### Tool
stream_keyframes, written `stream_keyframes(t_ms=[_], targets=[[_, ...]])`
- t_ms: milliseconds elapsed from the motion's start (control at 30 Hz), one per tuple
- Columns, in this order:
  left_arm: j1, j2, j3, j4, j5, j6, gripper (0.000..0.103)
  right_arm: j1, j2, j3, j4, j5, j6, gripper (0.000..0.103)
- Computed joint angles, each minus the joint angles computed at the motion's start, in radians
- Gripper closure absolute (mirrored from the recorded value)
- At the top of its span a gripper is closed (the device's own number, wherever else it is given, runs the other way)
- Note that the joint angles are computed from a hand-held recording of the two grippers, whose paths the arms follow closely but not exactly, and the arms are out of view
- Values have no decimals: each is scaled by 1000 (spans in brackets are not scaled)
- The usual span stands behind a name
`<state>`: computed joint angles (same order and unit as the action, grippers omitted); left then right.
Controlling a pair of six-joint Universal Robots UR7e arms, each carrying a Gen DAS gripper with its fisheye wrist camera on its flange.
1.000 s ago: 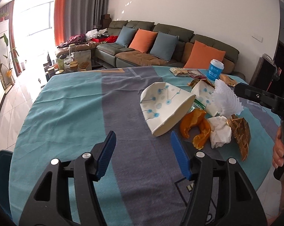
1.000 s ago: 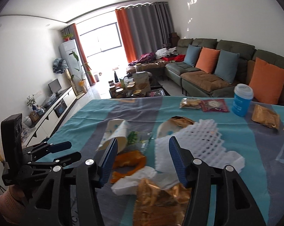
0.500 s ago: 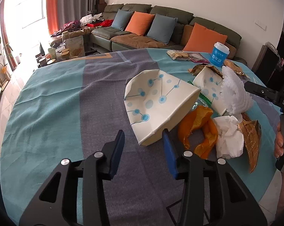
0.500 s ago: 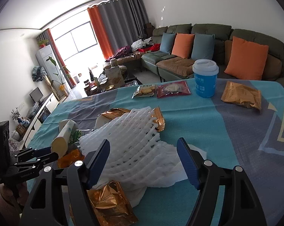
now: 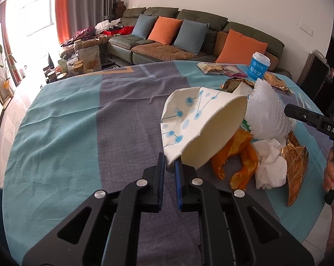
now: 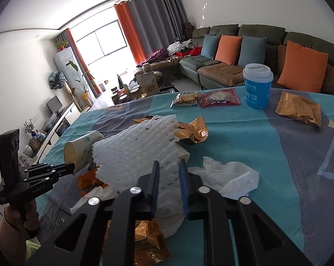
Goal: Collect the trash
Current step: 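Grasp the white blue-dotted paper cup with the left tool while the right tool grasps a foam net, then carry the paper cup and foam net over the teal bin with both tools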
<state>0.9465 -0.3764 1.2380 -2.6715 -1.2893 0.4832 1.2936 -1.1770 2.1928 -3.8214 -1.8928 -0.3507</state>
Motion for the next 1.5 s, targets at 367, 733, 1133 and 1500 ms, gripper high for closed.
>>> stream_keyframes(t_ms=[367,733,1133,1500], targets=[[5,-49,61,-74,-2,-1,96,26,0,31,-57,66,-32,100],[21,-84,91,-101,15,-9,96,3,5,4,-19,48,42,52],[36,-142,149,-154,28,-6,96,-12,-9,20,6,150,66,101],[58,-195,191,-182,45,-8,96,49,31,-24,-34,56,64,49]])
